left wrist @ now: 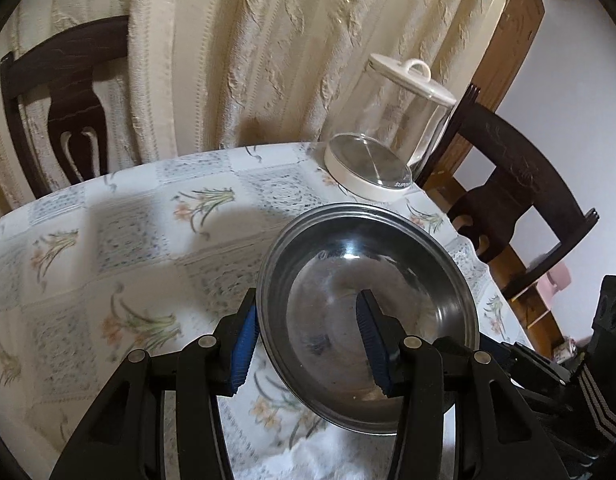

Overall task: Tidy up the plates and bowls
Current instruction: 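Lift the steel bowl with both tools toward the larger steel bowl, then lower the held steel bowl into the larger steel bowl with both tools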

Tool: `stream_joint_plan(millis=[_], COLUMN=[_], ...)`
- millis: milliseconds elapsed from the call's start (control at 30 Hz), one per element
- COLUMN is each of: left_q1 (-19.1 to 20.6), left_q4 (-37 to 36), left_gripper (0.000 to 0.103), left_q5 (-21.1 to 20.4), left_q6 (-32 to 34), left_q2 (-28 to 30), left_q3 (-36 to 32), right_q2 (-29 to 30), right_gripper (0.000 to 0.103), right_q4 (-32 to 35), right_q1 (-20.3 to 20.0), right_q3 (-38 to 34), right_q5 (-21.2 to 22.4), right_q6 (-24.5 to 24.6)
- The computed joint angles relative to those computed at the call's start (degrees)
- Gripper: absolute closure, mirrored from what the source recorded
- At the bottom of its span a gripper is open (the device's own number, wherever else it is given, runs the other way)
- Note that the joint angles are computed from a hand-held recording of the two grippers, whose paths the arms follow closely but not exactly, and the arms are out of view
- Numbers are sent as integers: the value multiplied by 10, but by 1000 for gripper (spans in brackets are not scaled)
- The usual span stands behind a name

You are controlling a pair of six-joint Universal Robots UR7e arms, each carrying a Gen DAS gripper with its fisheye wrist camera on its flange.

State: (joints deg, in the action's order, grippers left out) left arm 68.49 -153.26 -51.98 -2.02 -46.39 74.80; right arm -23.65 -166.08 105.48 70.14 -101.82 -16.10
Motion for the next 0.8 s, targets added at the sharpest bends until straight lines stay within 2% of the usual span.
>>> stream_joint_plan(millis=[300,800], left_q1=[10,15], left_q4=[29,26], left_gripper=[54,54], left_q5=[-5,-12], left_q6=[8,3], left_q2=[41,47], left_q3=[-47,-49], right_q2=[17,25], right_gripper=[65,64], right_q4=[16,9], right_q1=[-16,-16], right_q3=[-30,-39], right_q5=[-19,-26], right_q6=[7,2])
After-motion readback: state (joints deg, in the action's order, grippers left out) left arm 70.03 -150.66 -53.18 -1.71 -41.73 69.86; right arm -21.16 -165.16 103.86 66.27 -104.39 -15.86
